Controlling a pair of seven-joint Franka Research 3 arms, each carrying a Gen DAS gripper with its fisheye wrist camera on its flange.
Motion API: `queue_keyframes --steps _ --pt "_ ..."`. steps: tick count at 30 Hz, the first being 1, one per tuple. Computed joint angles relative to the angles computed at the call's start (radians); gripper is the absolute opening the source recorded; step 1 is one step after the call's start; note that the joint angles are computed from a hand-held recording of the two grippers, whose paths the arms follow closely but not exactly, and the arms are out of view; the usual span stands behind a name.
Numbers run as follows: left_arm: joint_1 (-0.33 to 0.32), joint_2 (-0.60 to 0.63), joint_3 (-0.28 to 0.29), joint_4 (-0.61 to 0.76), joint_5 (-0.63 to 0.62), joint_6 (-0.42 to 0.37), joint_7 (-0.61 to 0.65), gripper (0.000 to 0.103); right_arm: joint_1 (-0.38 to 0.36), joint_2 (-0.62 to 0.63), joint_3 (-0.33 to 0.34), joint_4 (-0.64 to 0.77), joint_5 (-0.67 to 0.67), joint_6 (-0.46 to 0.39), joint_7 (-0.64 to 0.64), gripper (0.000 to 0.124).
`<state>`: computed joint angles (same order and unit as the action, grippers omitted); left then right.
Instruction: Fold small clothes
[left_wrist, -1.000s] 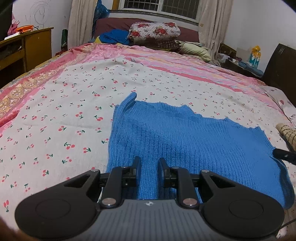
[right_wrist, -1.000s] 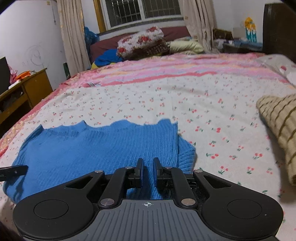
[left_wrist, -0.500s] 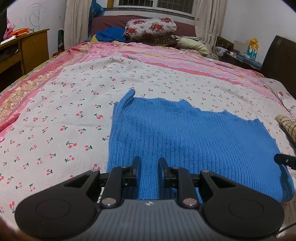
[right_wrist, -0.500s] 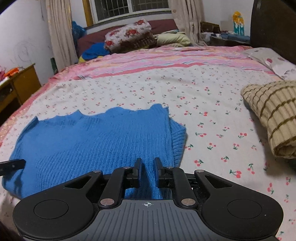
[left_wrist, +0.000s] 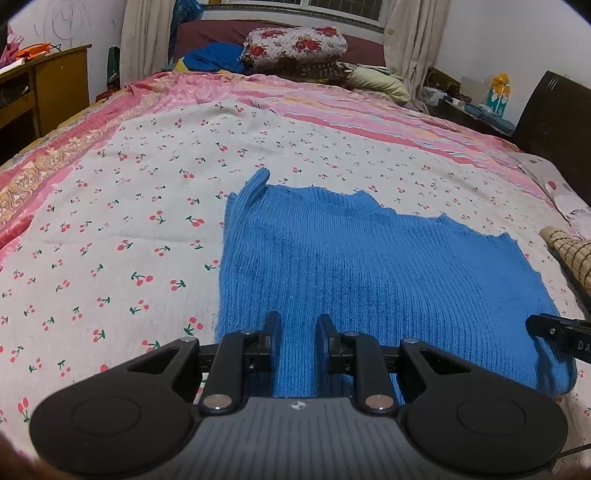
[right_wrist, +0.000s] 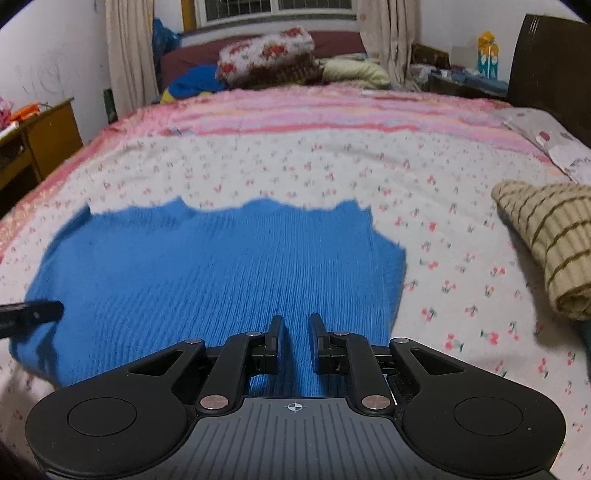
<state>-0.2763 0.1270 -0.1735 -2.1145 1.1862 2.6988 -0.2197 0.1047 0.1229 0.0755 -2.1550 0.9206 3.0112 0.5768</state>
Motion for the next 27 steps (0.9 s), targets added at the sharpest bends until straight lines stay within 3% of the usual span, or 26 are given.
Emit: queue_keyframes --steps 4,8,14,27 --pt "0.000 0.000 0.000 0.001 -0.005 0.000 0.007 0.028 0.004 -0.015 0.001 -0.008 -0.004 0.001 0.007 0.016" --pt "-0.001 0.001 0.000 0.001 -0.004 0.000 0.006 0.029 0.003 -0.026 0.016 -0.002 0.108 0.005 -0.102 0.016" --pt "-0.002 0.002 0.000 0.002 -0.005 -0.003 0.009 0.029 0.022 0.002 -0.005 0.000 0.026 -0.004 -0.043 0.016" --pt "-0.014 0.015 -0.004 0.021 -0.031 -0.044 0.037 0.029 0.016 -0.006 -0.004 0.008 0.091 -0.044 -0.104 0.016"
